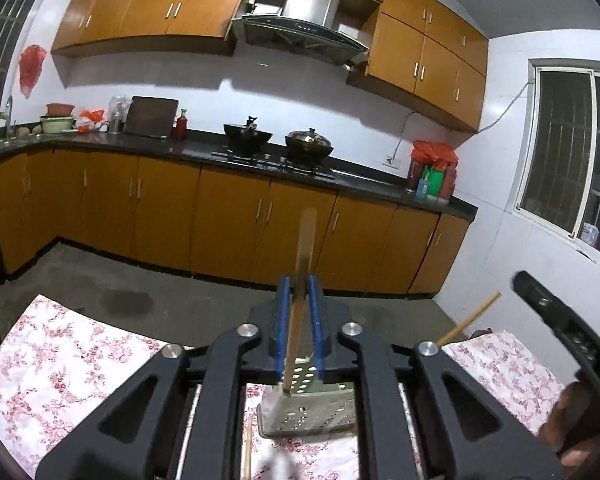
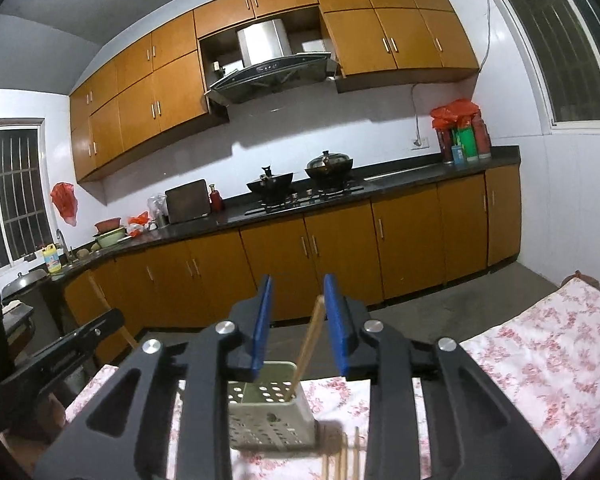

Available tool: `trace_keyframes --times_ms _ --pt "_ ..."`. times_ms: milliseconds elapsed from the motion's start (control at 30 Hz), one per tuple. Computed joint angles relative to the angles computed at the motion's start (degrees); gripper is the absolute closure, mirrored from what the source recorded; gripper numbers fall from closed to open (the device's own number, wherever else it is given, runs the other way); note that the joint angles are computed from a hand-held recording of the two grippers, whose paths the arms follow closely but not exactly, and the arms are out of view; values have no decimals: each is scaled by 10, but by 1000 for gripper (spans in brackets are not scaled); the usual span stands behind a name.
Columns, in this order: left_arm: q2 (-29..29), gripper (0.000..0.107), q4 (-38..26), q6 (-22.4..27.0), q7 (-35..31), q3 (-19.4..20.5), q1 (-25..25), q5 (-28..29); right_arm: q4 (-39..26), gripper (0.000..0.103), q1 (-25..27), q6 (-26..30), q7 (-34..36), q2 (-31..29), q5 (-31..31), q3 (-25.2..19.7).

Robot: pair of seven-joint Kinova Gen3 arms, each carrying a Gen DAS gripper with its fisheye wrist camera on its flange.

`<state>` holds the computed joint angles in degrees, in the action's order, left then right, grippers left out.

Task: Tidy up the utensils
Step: 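Lift the left tool's chopstick into the green holder while the right tool drops its chopstick in, then move both open tools back down to the chopsticks on the table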

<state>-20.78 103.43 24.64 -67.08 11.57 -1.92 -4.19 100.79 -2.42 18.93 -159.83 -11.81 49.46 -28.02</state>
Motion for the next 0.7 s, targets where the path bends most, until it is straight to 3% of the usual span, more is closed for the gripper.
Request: trace_keyframes --times_ms 67,100,300,467,533,600,700 --pt "-4 76 0 0 7 4 -6 -2 5 71 -17 6 29 -18 -36 26" --pt "-7 74 2 -2 9 6 -9 -3 6 70 -22 12 45 -26 -57 35" --pt "-42 72 14 2 3 -18 3 11 7 70 -41 89 143 -62 -167 72" --pt "-79 70 35 11 0 -42 6 36 19 70 -61 169 234 -54 -260 96" --pt "-99 68 49 27 5 -41 -7 38 34 72 -89 194 276 -38 -300 117" --pt "-114 66 60 58 10 -30 -29 31 50 83 -124 207 317 -23 -342 146" --pt "-119 65 75 113 16 -5 -60 11 78 86 -143 211 372 -2 -399 155"
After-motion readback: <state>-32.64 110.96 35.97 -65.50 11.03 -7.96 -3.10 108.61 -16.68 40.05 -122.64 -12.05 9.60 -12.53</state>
